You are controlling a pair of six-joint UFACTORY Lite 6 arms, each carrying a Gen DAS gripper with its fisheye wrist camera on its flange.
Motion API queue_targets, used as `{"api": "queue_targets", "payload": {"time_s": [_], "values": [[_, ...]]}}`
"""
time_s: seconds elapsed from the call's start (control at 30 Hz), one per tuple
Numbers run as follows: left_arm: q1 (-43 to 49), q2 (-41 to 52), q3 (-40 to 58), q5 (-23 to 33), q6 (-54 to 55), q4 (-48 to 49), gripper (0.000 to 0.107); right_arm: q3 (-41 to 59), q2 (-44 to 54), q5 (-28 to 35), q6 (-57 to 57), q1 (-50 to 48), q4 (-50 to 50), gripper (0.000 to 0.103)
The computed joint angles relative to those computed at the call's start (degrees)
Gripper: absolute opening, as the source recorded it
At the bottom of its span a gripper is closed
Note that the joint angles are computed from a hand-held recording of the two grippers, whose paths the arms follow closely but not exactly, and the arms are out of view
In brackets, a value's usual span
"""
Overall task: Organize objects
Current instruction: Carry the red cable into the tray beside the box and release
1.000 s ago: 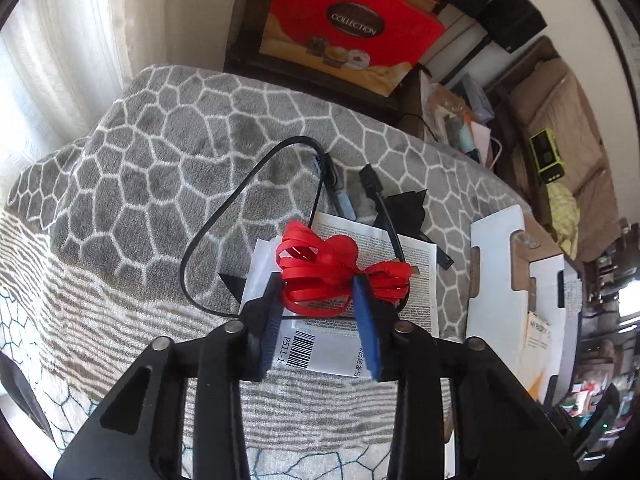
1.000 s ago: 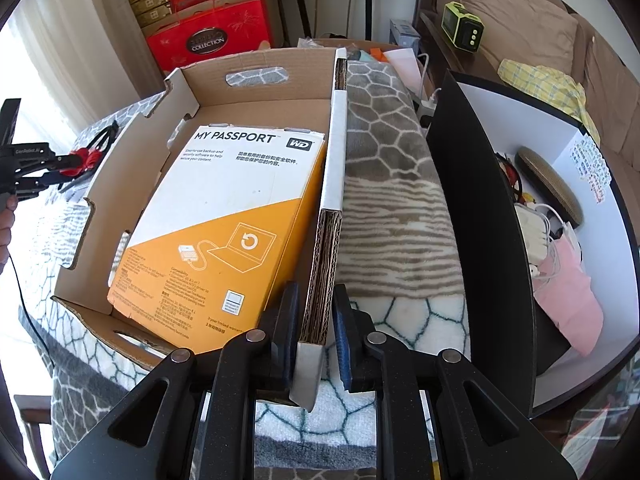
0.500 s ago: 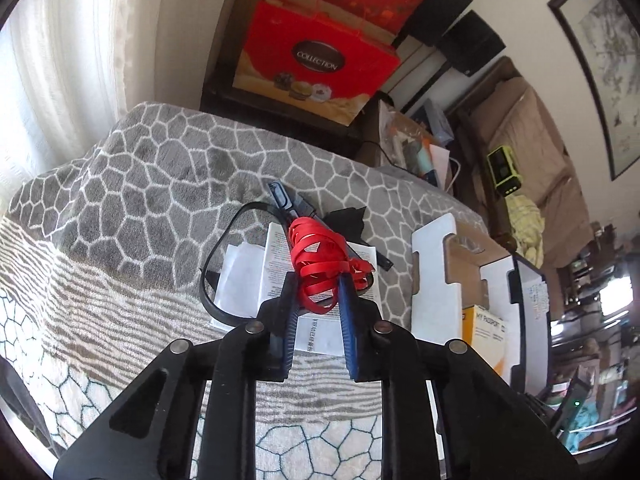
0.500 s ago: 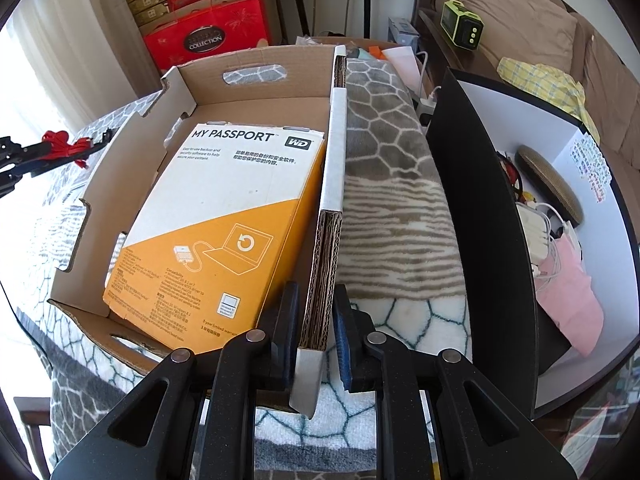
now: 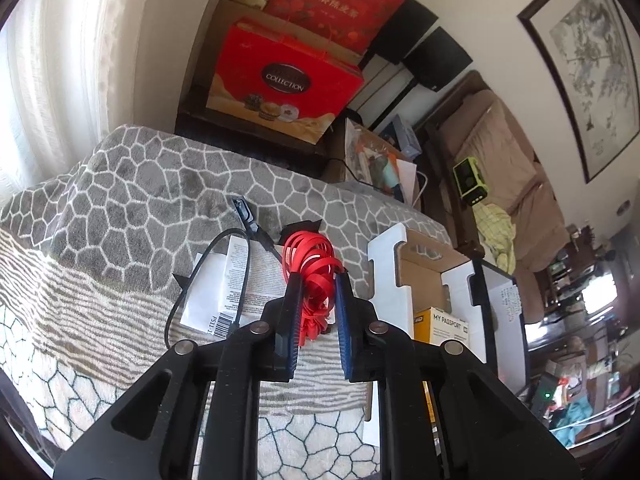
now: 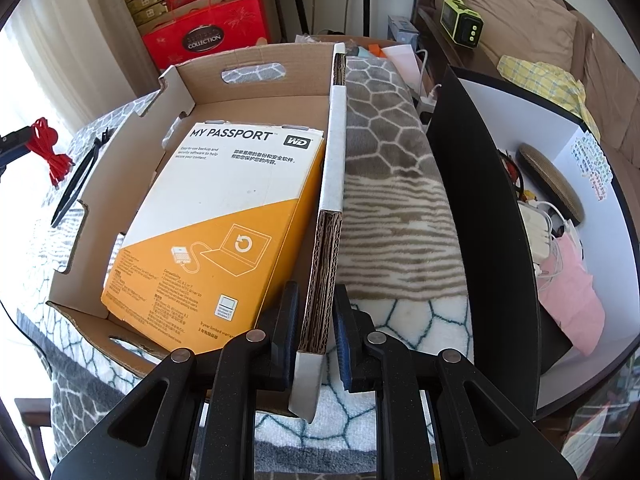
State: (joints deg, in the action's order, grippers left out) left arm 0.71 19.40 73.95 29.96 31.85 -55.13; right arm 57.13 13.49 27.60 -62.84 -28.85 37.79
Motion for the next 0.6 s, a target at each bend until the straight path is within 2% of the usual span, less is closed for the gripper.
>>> {"api": "queue_targets", "payload": {"time_s": [0.33, 0.6], "values": [[-6.4, -5.6, -2.1, 3.7, 0.6, 2.8, 0.014, 0.1, 0.1, 0.0, 0.2, 0.1, -0.1, 0.016], [-17.8, -6.3, 2.8, 4.9, -9.0, 13.5, 0.014, 0.0, 0.1, 0.0, 0.0, 0.0, -0.1, 0.016]]}}
